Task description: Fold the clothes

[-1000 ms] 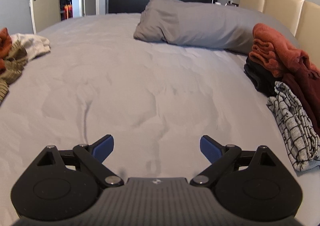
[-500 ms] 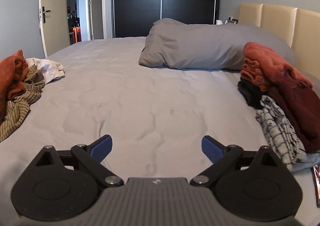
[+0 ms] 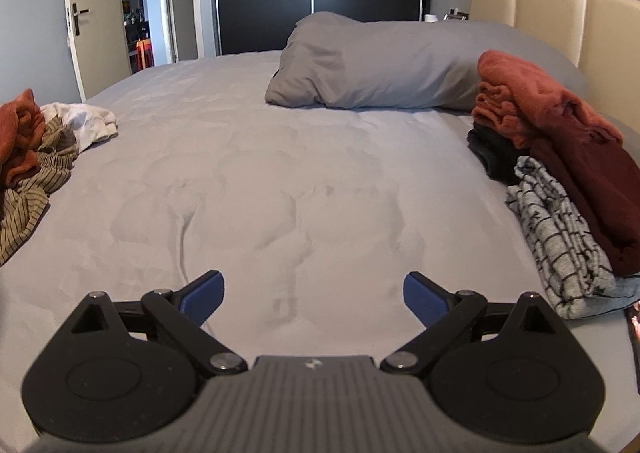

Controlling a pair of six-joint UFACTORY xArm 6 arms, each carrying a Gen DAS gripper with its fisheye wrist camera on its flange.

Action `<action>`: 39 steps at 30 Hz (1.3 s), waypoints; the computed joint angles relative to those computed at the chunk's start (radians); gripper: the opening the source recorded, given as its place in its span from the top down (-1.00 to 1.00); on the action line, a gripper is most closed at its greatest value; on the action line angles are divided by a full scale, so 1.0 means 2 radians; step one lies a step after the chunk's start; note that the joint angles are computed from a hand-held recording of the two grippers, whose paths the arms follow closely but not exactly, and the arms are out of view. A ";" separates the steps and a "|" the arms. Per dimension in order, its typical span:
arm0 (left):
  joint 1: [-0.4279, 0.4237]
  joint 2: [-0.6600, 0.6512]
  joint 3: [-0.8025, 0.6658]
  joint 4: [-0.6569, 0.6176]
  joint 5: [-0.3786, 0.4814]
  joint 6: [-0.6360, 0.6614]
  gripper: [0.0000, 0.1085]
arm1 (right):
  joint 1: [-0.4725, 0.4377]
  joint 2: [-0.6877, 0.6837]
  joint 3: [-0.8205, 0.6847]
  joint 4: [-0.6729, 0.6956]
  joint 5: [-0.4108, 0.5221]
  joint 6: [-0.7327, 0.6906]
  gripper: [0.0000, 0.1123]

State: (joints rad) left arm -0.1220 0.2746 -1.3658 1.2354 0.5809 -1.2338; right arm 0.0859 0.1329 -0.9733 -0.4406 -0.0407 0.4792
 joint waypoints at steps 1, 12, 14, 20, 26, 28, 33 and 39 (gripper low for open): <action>0.004 0.010 -0.006 -0.001 0.001 0.000 0.63 | 0.005 0.006 -0.005 0.014 0.004 -0.012 -0.74; 0.023 0.128 -0.114 0.002 0.033 -0.030 -0.01 | 0.040 0.058 -0.056 0.112 0.049 -0.098 -0.74; 0.027 0.147 -0.138 -0.014 0.041 -0.022 -0.01 | 0.042 0.063 -0.061 0.112 0.055 -0.100 -0.74; 0.049 0.156 -0.151 -0.047 0.032 -0.031 0.52 | 0.043 0.077 -0.078 0.089 0.070 -0.082 -0.74; 0.051 0.121 -0.118 -0.040 0.011 0.002 0.83 | 0.047 0.080 -0.082 0.105 0.071 -0.095 -0.74; 0.042 0.104 -0.106 -0.034 0.010 0.019 0.84 | 0.048 0.076 -0.079 0.119 0.067 -0.107 -0.74; 0.019 0.047 -0.062 -0.048 -0.022 0.057 0.85 | 0.054 0.056 -0.060 0.154 0.049 -0.137 -0.74; -0.023 -0.023 -0.014 -0.125 -0.097 0.128 0.86 | 0.059 0.018 -0.026 0.215 0.026 -0.200 -0.74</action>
